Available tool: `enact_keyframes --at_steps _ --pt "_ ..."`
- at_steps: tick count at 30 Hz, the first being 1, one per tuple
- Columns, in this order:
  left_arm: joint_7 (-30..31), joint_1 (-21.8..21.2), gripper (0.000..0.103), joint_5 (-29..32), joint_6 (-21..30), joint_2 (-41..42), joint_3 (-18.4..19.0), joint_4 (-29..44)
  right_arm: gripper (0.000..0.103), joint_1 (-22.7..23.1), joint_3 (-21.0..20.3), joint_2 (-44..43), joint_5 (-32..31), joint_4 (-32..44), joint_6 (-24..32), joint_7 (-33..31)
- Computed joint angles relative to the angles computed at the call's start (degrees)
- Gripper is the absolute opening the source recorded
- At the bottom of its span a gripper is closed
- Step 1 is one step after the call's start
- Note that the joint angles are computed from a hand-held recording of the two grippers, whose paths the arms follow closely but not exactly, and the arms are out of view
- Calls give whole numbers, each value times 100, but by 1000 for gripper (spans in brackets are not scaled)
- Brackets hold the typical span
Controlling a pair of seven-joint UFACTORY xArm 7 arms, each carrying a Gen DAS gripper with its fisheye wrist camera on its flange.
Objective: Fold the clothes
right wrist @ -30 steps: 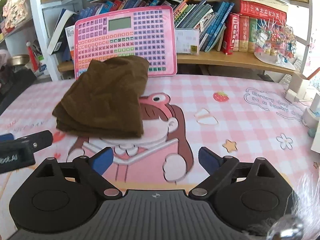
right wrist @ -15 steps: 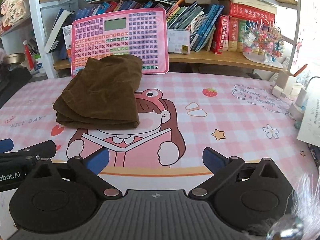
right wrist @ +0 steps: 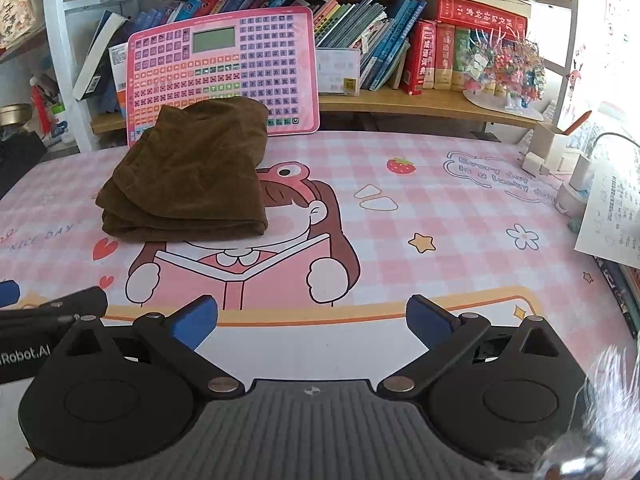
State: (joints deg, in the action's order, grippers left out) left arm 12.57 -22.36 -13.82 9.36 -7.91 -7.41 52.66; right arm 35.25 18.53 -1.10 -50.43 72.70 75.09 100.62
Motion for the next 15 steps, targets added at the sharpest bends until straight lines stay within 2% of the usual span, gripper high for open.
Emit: enact_keyframes --at_steps 4,15 --pt "236 -63 103 -150 -13 22 64 24 102 8 -13 62 -1 72 42 29" --pt "95 72 103 8 -83 80 10 70 102 56 -106 202 -63 214 -32 -9"
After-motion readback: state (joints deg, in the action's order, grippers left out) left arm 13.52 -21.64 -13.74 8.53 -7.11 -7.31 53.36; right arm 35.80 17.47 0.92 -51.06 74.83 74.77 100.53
